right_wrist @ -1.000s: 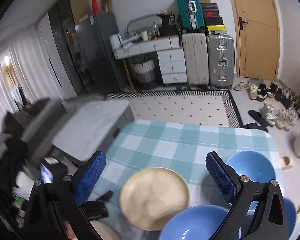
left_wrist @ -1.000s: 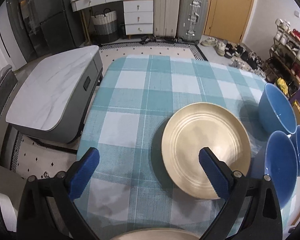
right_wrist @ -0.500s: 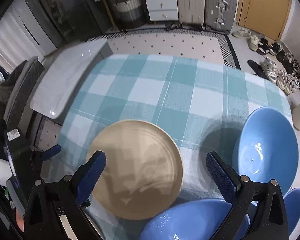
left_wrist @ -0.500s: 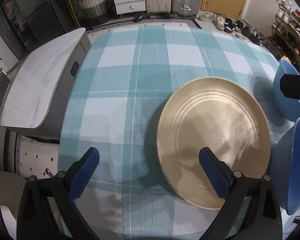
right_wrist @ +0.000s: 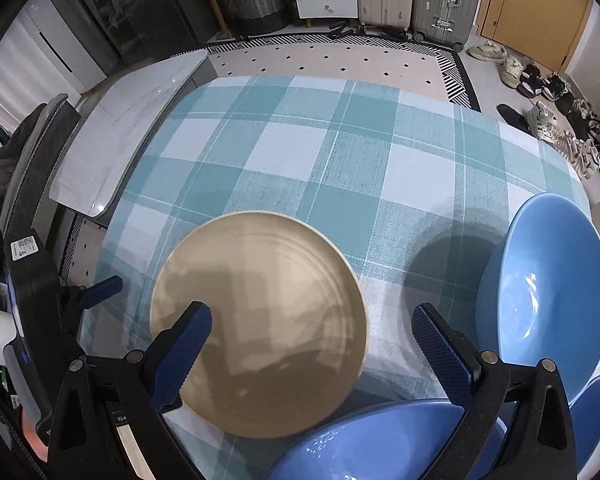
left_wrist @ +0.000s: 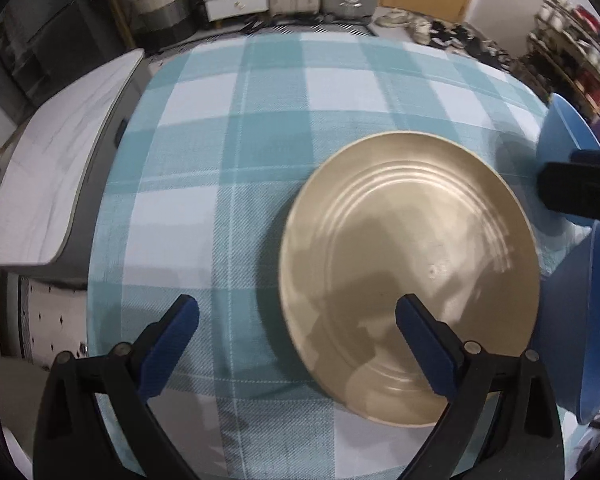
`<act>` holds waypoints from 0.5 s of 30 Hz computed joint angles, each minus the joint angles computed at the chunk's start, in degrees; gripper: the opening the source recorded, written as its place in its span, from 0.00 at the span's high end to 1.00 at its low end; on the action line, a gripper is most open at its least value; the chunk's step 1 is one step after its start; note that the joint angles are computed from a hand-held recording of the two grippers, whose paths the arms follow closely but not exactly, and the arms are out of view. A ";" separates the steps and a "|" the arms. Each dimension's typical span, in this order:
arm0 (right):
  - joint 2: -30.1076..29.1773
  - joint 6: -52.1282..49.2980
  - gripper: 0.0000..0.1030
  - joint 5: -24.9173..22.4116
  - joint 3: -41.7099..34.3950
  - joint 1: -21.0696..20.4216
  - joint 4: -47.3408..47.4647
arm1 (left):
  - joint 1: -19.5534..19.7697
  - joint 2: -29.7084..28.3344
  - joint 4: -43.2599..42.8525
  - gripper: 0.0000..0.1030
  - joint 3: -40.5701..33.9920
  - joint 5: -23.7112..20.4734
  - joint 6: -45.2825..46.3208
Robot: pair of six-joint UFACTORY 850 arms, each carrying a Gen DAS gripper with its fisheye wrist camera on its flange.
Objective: Organize plates and bowls
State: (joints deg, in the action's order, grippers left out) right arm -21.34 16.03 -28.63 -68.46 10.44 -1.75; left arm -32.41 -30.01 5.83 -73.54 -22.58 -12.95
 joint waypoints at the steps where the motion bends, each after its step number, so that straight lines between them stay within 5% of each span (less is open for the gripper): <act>1: -0.03 0.16 0.01 -0.21 -0.07 -0.02 -0.11 | -0.17 -0.05 1.76 0.04 -0.02 0.02 -1.37; 4: -0.17 0.97 0.01 -0.51 -0.09 0.04 -1.17 | 0.37 -0.68 -0.63 0.06 -0.66 -0.09 1.05; 10: 0.21 1.69 0.01 -0.71 0.19 0.07 -1.75 | 2.10 -2.06 -11.30 0.49 -1.28 -0.94 10.62; 15: 0.17 2.50 0.01 -1.02 0.11 0.33 -2.70 | 3.54 -1.38 -19.56 0.65 0.12 0.12 18.10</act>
State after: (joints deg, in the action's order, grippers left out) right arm -21.17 18.53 -29.66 -68.34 10.76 -4.45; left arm -28.87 -31.39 -13.74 -73.42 -22.46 5.15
